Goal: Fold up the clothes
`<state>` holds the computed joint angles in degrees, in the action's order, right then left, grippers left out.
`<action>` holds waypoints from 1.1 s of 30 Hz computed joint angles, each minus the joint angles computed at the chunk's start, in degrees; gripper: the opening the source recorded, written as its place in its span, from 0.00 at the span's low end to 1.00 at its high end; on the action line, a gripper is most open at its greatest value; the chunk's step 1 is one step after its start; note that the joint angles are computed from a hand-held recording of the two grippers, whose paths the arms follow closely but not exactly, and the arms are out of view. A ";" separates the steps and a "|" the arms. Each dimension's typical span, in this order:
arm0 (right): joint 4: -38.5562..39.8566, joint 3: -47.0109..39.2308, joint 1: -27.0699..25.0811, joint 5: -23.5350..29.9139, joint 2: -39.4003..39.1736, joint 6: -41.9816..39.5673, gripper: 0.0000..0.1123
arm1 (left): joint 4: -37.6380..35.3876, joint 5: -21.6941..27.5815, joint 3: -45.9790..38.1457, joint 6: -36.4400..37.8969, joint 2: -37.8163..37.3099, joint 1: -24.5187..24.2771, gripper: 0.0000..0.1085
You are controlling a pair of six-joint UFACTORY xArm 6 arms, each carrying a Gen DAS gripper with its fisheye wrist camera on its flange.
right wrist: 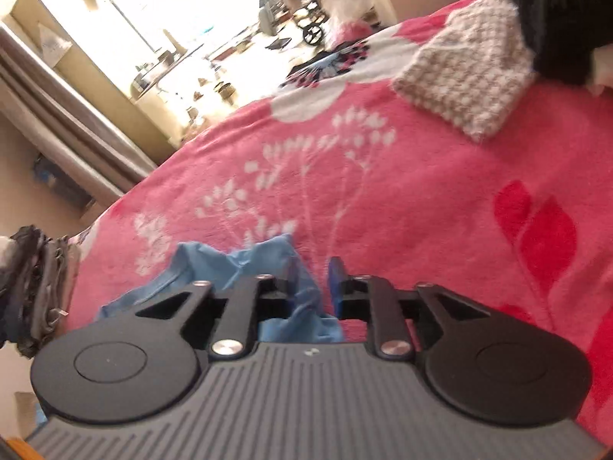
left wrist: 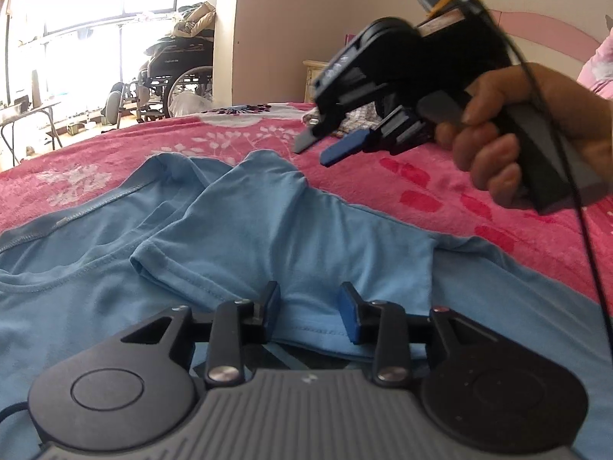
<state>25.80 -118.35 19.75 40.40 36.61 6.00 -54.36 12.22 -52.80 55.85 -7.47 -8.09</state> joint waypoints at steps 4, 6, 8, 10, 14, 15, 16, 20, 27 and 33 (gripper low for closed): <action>0.72 -11.01 -0.13 5.05 7.40 0.31 0.35 | -3.65 0.85 -0.01 2.49 -0.25 0.32 0.33; 3.95 -18.34 -0.50 8.69 12.30 0.19 0.33 | -4.85 1.02 0.06 3.20 -0.39 0.37 0.33; 5.24 -21.91 -0.33 9.62 14.69 -0.73 0.12 | -5.35 0.84 0.21 3.60 -0.52 0.27 0.33; 6.79 -19.89 0.24 6.35 13.75 -3.81 0.03 | -5.88 0.76 0.18 4.06 -0.46 0.25 0.33; 7.34 -23.30 0.86 3.98 16.75 -4.92 0.03 | -6.94 0.71 -0.04 4.93 -0.21 0.28 0.33; 6.04 -26.94 0.85 4.79 19.32 -3.20 0.03 | -7.10 0.69 -0.10 5.06 -0.13 0.29 0.33; 5.42 -30.28 0.76 5.24 21.86 -1.80 0.03 | -7.22 0.62 -0.12 5.18 -0.10 0.27 0.33; 12.21 -28.61 0.27 2.26 22.45 -3.34 0.04 | -7.45 0.53 -0.10 5.35 -0.10 0.24 0.33; 13.57 -3.82 -2.56 -5.03 4.44 -5.78 0.13 | -7.56 0.58 -0.22 5.57 0.09 0.39 0.33; 14.97 7.94 -4.27 12.68 -9.04 -21.72 0.13 | -6.80 0.53 -0.48 5.00 0.43 0.42 0.33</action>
